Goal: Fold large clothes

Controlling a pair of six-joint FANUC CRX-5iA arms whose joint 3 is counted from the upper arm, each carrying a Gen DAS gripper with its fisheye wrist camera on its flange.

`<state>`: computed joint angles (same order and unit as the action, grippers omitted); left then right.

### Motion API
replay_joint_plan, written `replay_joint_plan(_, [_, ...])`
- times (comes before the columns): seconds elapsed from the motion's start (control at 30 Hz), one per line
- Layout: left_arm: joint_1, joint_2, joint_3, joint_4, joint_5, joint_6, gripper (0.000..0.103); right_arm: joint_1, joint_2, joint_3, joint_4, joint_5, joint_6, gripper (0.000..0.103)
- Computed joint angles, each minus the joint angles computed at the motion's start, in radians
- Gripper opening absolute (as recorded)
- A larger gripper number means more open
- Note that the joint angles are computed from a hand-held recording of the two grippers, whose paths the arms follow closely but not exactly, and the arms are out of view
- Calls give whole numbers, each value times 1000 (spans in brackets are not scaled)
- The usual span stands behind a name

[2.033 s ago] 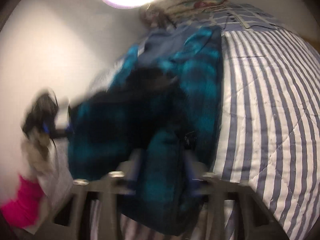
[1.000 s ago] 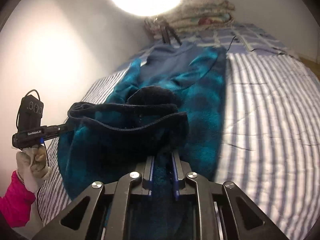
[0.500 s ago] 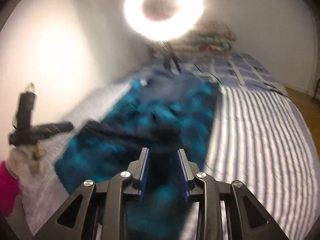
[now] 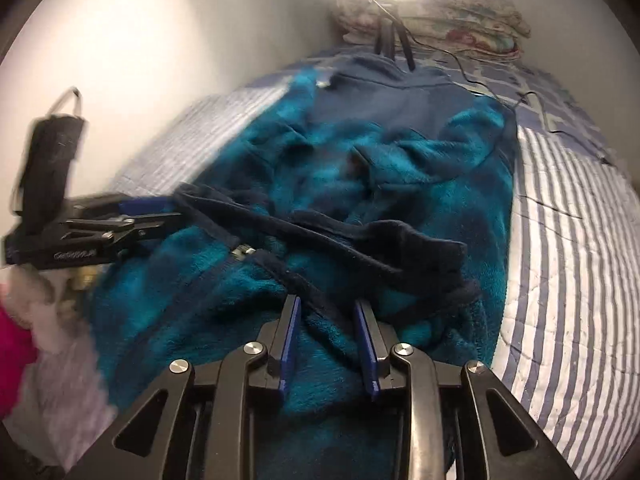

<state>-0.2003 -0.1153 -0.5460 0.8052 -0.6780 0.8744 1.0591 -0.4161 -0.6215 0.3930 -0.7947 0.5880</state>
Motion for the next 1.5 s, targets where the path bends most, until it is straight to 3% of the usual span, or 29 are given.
replay_joint_plan(0.07, [33, -10, -3, 56, 14, -4, 51, -38, -58, -22, -38, 74, 43, 29])
replay_joint_plan(0.17, [59, 26, 51, 49, 33, 28, 51, -107, -75, -43, 44, 106, -11, 29])
replay_joint_plan(0.33, [50, 151, 191, -8, 75, 98, 51, -323, 54, 4, 113, 199, -107, 31])
replay_joint_plan(0.5, [12, 308, 359, -115, 124, 198, 51, -455, 235, 108, 114, 263, -74, 29])
replay_joint_plan(0.63, [-20, 443, 509, -191, 51, 274, 51, -480, 371, 230, -18, 263, 86, 28])
replay_joint_plan(0.73, [-64, 530, 676, -449, -62, 404, 51, -455, 430, 297, -112, 210, 259, 28])
replay_joint_plan(0.77, [-73, 538, 694, -485, -69, 419, 52, -441, 439, 304, -93, 191, 273, 29])
replay_joint_plan(0.87, [-55, 538, 687, -421, -85, 372, 52, -444, 445, 350, -153, 131, 360, 32])
replay_joint_plan(0.97, [-15, 490, 595, -259, -17, 254, 54, -480, 407, 370, -268, 133, 481, 37])
replay_joint_plan(1.03, [16, 469, 551, -183, 48, 252, 56, -524, 338, 329, -347, 220, 542, 53])
replay_joint_plan(1.07, [32, 471, 553, -193, 65, 314, 56, -538, 318, 295, -308, 268, 494, 64])
replay_joint_plan(1.1, [44, 477, 558, -198, 63, 359, 56, -544, 308, 262, -243, 303, 413, 69])
replay_joint_plan(1.17, [67, 507, 575, -174, 34, 414, 56, -592, 317, 254, -241, 328, 326, 69])
replay_joint_plan(1.3, [70, 574, 630, -147, -38, 436, 58, -682, 366, 305, -443, 316, 372, 69])
replay_joint_plan(1.4, [48, 583, 637, -179, 14, 462, 59, -679, 391, 310, -434, 330, 360, 68])
replay_joint_plan(1.5, [33, 602, 686, -257, 10, 515, 59, -667, 414, 321, -431, 342, 348, 66])
